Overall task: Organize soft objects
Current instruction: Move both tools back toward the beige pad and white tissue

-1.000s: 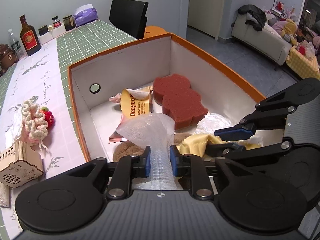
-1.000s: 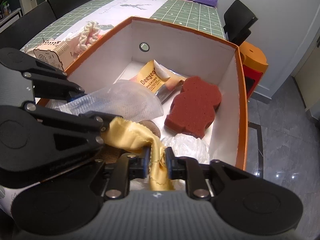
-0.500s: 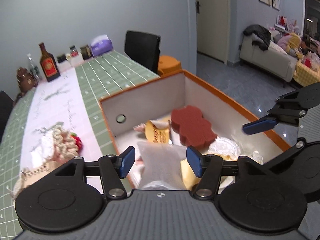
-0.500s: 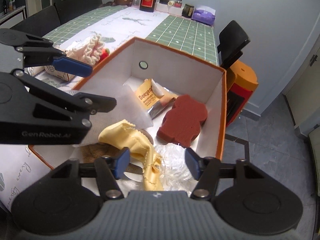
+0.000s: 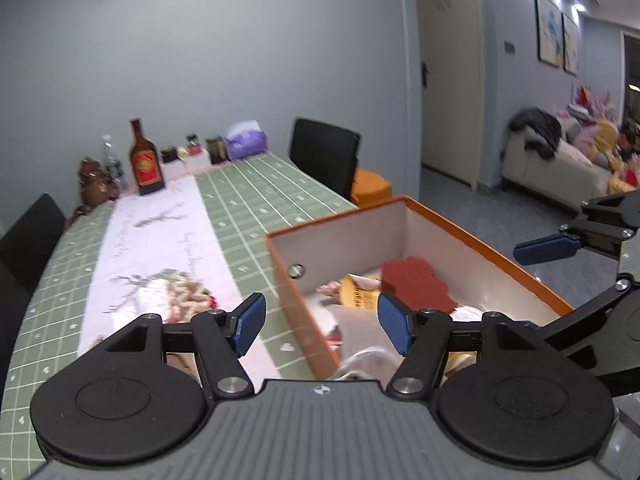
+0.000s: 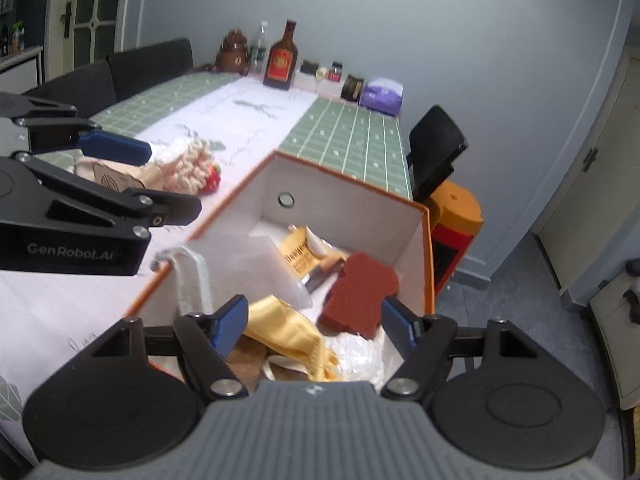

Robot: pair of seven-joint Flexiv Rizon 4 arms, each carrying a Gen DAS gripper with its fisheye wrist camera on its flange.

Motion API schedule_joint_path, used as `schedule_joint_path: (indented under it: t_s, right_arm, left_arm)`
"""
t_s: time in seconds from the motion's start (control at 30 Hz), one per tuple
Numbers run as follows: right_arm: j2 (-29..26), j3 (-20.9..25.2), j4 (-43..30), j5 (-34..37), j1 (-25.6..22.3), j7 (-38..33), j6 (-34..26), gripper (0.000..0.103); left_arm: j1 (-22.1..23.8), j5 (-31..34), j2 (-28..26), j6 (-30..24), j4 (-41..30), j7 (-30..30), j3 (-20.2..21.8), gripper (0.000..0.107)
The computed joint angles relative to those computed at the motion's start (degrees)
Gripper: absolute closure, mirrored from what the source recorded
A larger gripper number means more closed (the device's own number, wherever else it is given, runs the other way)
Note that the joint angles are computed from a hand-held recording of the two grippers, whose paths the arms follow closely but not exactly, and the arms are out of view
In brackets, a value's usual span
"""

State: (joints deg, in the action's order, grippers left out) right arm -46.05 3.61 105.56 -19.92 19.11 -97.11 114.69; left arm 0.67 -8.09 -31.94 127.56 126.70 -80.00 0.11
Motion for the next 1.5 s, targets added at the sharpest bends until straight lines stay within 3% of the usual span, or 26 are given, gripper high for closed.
schedule_joint_path:
  t_s: [0.2, 0.4, 0.63, 0.87, 1.17, 1.5]
  right_arm:
    - [-0.65, 1.05, 3.28, 3.65, 1.96, 0.32, 9.26, 0.031]
    - [-3.63, -3.08, 3.80, 14.81, 11.20, -3.74, 18.15, 0.031]
    - [-6.79, -2.79, 3.23, 22.19, 16.44, -7.11, 26.28, 0.031]
    - [-9.15, -1.09, 2.07, 23.17, 18.44, -7.69, 30.57, 0.030]
    - [-10.69, -1.16, -0.15, 22.53, 20.62, -7.43, 27.71, 0.031]
    - [-10.34, -2.11, -4.02, 20.30, 21.06, -5.66, 19.52, 0.030]
  left_arm:
    - [1.87, 1.29, -0.76, 10.32, 4.69, -4.33, 1.11, 0.031]
    - [2.97, -0.48, -1.86, 19.00, 8.99, -7.68, 2.38, 0.031]
    - [6.11, 0.29, -3.50, 23.91, 12.53, -11.50, 3.04, 0.031]
    - [7.40, -1.90, -6.59, 29.29, 15.12, -13.89, 4.54, 0.031]
    - [11.25, 0.42, -7.83, 30.46, 16.47, -15.18, 5.14, 0.031]
    - [15.74, 3.80, -6.83, 26.64, 14.81, -14.86, 5.39, 0.031]
